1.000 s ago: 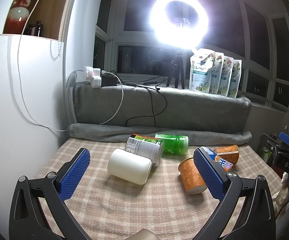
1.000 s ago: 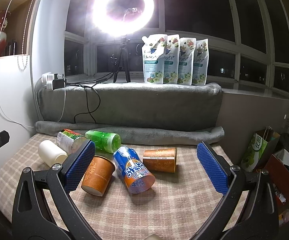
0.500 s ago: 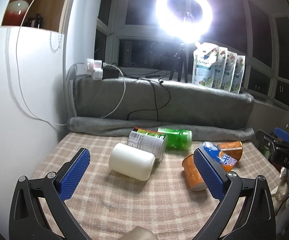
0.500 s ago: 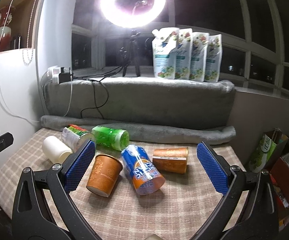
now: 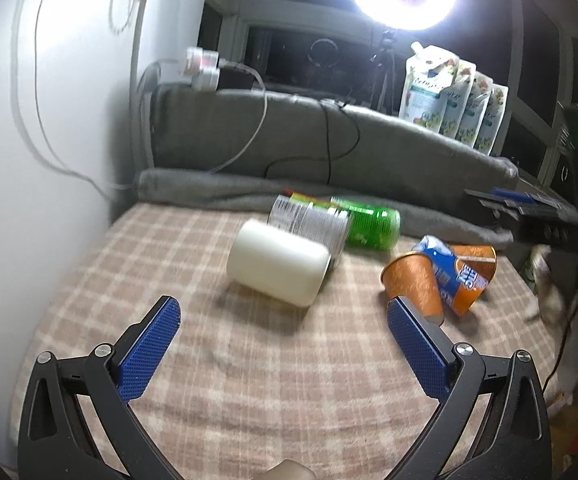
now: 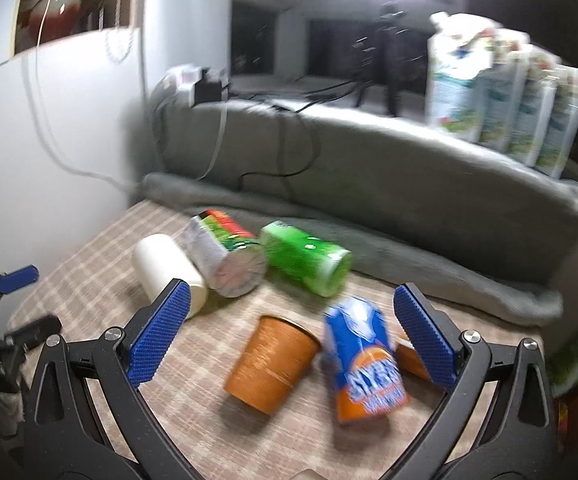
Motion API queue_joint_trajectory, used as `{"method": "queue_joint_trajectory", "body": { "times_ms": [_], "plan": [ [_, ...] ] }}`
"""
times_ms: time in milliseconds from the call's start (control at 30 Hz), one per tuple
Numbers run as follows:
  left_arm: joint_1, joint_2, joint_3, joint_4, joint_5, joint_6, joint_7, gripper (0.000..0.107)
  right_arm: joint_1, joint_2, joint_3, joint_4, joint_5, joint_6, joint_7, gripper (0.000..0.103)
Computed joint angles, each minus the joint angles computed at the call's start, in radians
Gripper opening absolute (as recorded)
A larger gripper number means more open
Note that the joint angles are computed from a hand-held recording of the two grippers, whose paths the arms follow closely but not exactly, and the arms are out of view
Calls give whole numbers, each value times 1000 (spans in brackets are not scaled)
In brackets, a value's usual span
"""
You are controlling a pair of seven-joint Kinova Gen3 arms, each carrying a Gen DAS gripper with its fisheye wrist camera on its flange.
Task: Flip cup upright
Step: 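Move the right gripper down to the green-and-red labelled cup lying sideways, then close the right gripper around the body of the green-and-red cup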
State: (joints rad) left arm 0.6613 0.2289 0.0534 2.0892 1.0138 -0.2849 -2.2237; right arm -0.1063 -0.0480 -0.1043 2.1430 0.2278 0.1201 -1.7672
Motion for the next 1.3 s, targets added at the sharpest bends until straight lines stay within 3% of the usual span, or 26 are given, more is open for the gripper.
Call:
{"method": "queue_joint_trajectory", "body": {
  "times_ms": [200,267,333,500,700,933,1300],
  "plan": [
    [-23,2,-17,7,-15,51,39,103,229,167,-278,-247,-149,241,244,103],
    [-26,0,-23,13,-40,63,63,103,262,233,-323,-334,-177,322,325,103],
    [-16,-2,-40,14,-46,74,71,103,237,285,-297,-413,-228,404,405,103],
    [-17,-4,-65,15,-97,104,135,103,55,415,-108,-623,-309,607,522,103],
    [-14,3,-99,16,-176,118,230,103,63,566,-187,-848,-208,792,491,99],
    [19,12,-172,15,-196,127,274,103,59,714,-200,-1076,-245,993,548,98],
    [60,31,-243,-1,-240,142,329,103,29,799,-189,-1180,-236,1098,565,91]
  ]
}}
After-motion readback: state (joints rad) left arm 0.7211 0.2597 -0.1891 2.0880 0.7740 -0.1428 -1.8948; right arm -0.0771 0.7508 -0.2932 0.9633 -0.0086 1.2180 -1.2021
